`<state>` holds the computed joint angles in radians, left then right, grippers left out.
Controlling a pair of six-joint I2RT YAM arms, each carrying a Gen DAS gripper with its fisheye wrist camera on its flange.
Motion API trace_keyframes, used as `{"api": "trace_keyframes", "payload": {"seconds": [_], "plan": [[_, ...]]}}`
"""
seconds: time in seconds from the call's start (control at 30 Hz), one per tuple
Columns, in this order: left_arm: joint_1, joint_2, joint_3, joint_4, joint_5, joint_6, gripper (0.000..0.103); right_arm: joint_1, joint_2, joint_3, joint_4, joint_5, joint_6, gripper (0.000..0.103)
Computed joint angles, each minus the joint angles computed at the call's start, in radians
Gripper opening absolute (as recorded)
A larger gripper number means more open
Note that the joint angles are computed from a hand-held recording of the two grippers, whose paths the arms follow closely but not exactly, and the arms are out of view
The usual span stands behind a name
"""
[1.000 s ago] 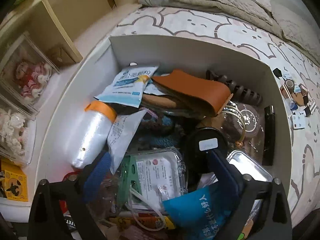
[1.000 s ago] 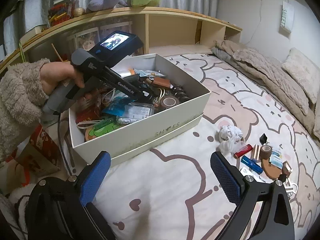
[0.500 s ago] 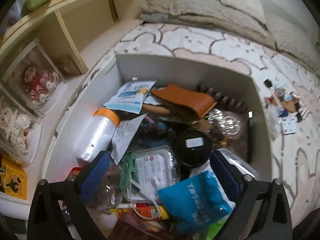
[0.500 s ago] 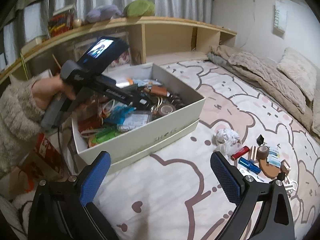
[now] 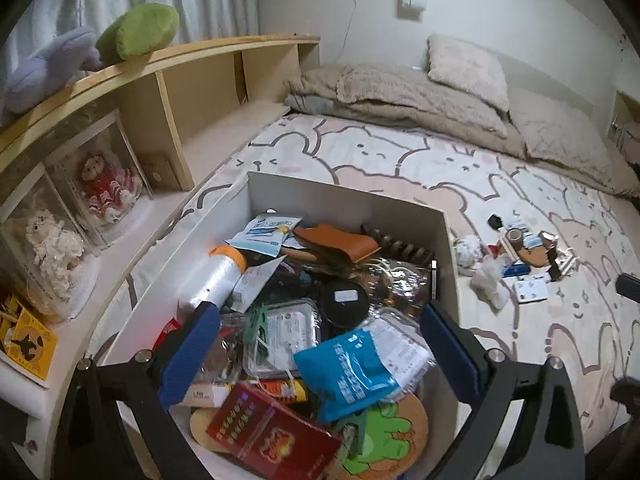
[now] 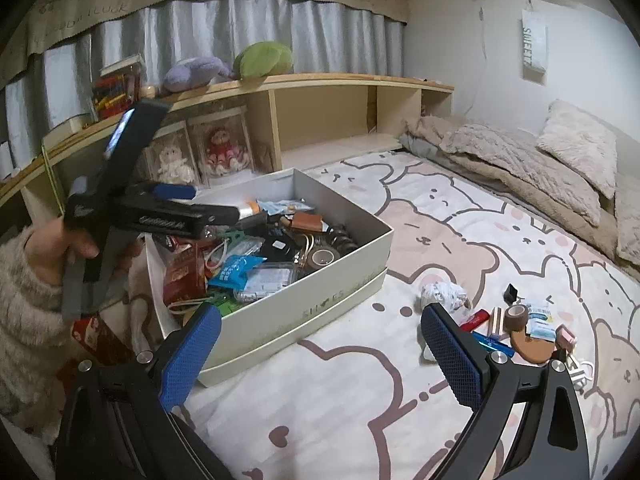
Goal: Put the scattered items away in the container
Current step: 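Withdraw both tools from the box and move toward the items on the sheet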
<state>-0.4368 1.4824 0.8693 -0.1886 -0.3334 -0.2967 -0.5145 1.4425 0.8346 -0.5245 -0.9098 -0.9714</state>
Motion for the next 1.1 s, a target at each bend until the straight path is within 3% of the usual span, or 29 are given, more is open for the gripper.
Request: {"api": "trace_keyframes", "payload": {"seconds": [0.27, 0.47, 1.1], "plan": [[-0.074, -0.163, -0.100, 0.009, -0.021, -0.037, 0.103, -0.045, -0.013, -0.005, -0.008, -0.059, -0.006, 0.103], [-0.166, -0.241, -0.140, -0.013, -0.118, -0.063, 0.103, -0.066, -0.008, -0.004, -0.014, -0.072, -0.009, 0.103], [-0.357, -0.326, -0.221, -0.045, -0.313, -0.181, 0.103, -0.160, -0.010, -0.010, -0.078, -0.155, -0.092, 0.103]]}}
